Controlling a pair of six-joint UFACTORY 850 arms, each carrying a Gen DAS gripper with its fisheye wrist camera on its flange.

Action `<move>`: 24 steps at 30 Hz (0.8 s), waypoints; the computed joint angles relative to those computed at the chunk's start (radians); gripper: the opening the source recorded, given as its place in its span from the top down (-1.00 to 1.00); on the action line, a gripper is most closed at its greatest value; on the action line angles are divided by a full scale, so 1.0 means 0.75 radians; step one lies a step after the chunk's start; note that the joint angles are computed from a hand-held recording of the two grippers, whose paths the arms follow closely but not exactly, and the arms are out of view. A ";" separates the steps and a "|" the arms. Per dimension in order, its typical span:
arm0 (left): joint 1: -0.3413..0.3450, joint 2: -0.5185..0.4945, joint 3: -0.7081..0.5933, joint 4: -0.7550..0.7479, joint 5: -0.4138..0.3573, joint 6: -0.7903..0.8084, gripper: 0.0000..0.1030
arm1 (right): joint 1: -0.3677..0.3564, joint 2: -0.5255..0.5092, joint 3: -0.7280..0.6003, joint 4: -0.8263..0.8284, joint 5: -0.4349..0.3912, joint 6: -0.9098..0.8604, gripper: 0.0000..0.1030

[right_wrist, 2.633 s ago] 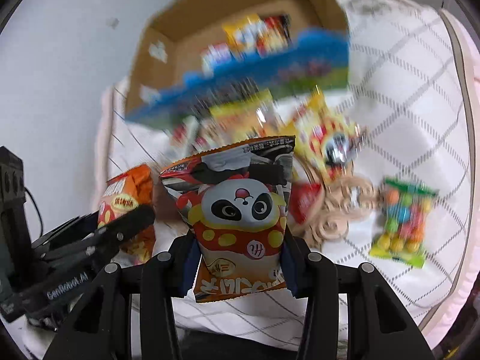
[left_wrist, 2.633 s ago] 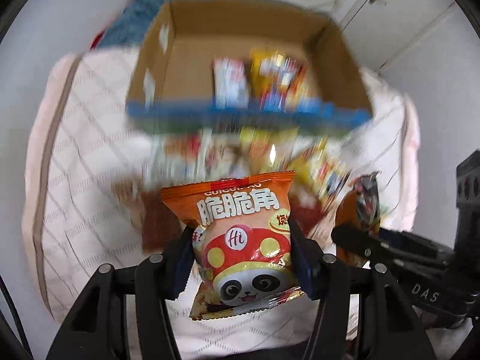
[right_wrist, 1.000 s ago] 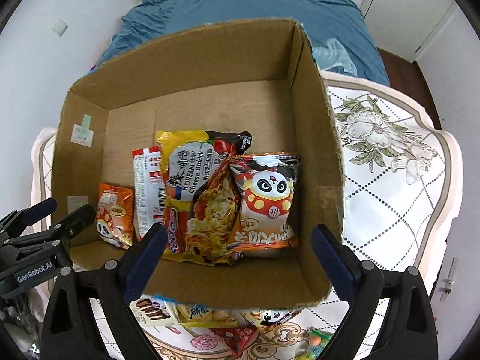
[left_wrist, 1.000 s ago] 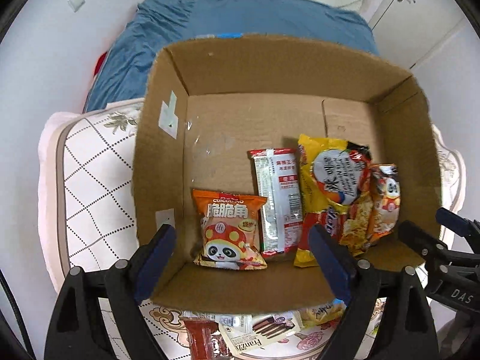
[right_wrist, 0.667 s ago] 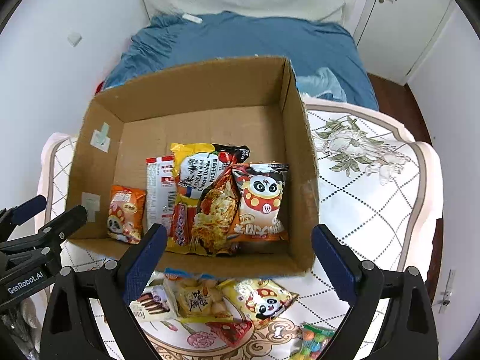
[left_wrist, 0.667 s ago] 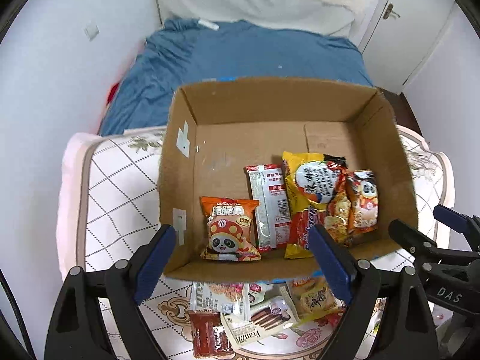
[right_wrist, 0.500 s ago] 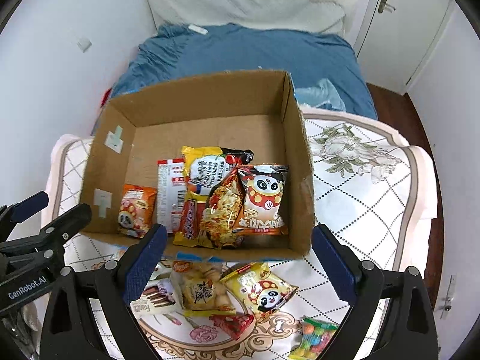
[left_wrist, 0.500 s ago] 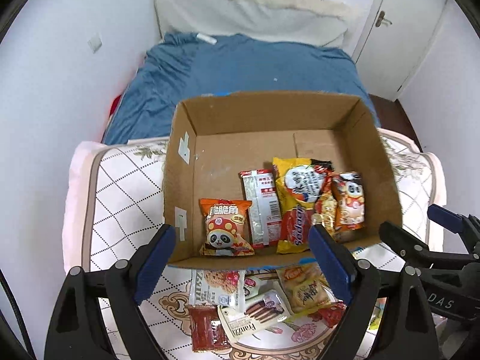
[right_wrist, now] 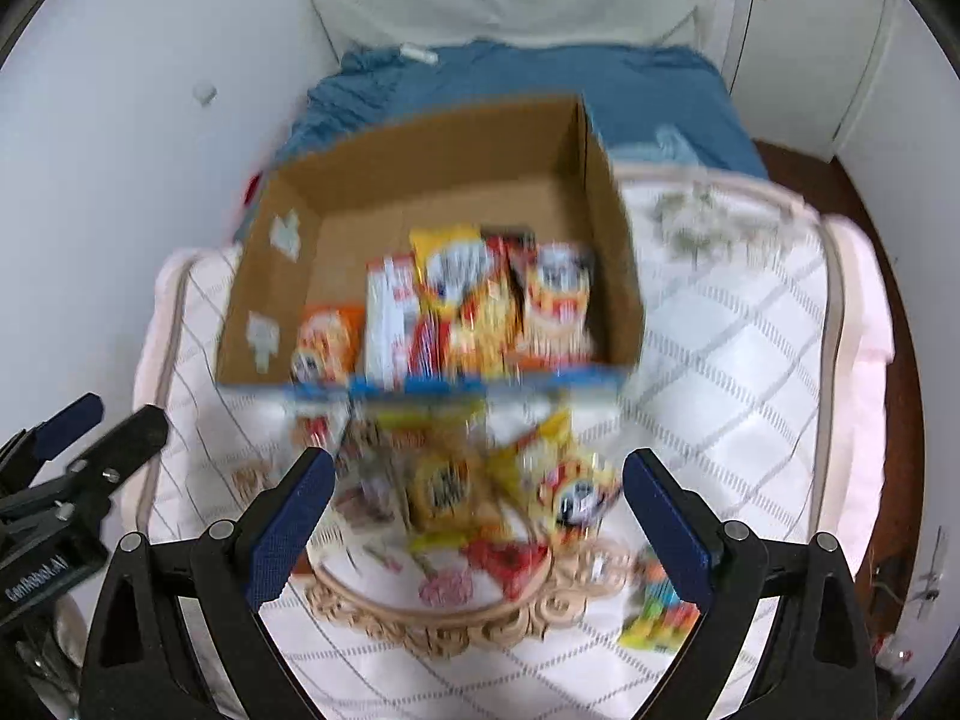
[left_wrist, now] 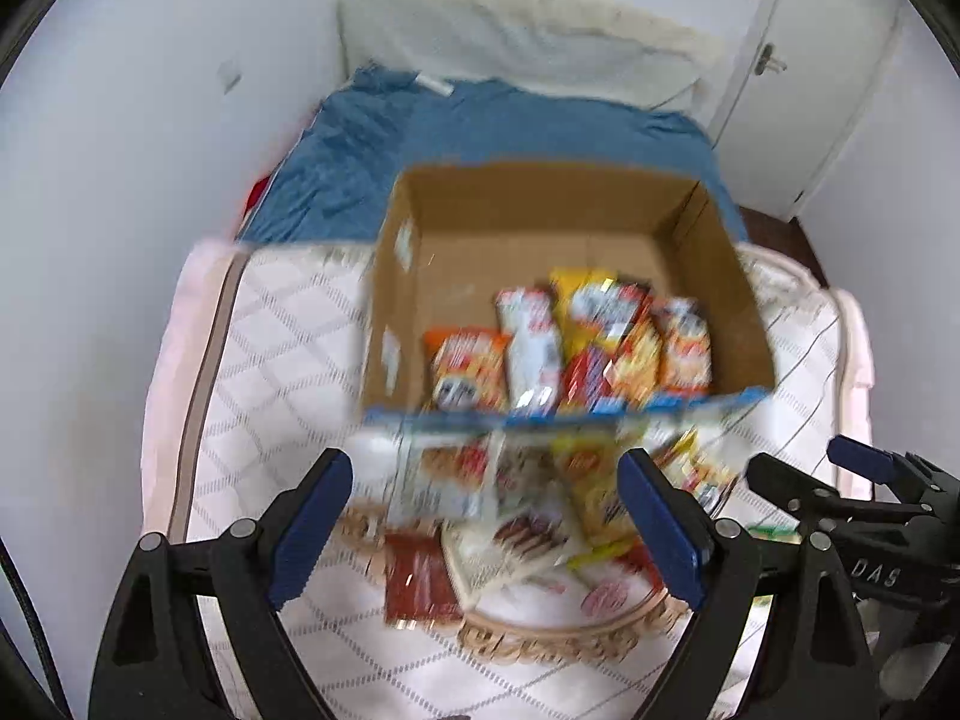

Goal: Organize snacks
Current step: 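Move both tools back down to the remaining snacks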

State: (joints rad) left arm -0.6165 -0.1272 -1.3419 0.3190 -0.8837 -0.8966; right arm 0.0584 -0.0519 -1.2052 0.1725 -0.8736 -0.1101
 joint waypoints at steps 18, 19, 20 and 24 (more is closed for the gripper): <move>0.113 0.008 0.429 -0.304 0.047 0.066 -0.76 | -0.016 -0.221 0.288 0.731 -0.104 -0.125 -0.73; 0.116 0.018 0.445 -0.288 0.043 0.051 -0.76 | -0.004 -0.247 0.286 0.763 -0.099 -0.124 -0.67; 0.120 0.026 0.458 -0.279 0.041 0.043 -0.76 | 0.008 -0.276 0.288 0.810 -0.096 -0.126 -0.65; 0.126 0.055 0.507 -0.254 0.032 0.019 -0.76 | 0.055 -0.314 0.310 0.907 0.001 -0.076 -0.63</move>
State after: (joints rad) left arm -0.5216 -0.0863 -0.9617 0.1285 -0.8597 -0.8827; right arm 0.0997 -0.2878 -0.9730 0.8529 -0.8729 -0.1675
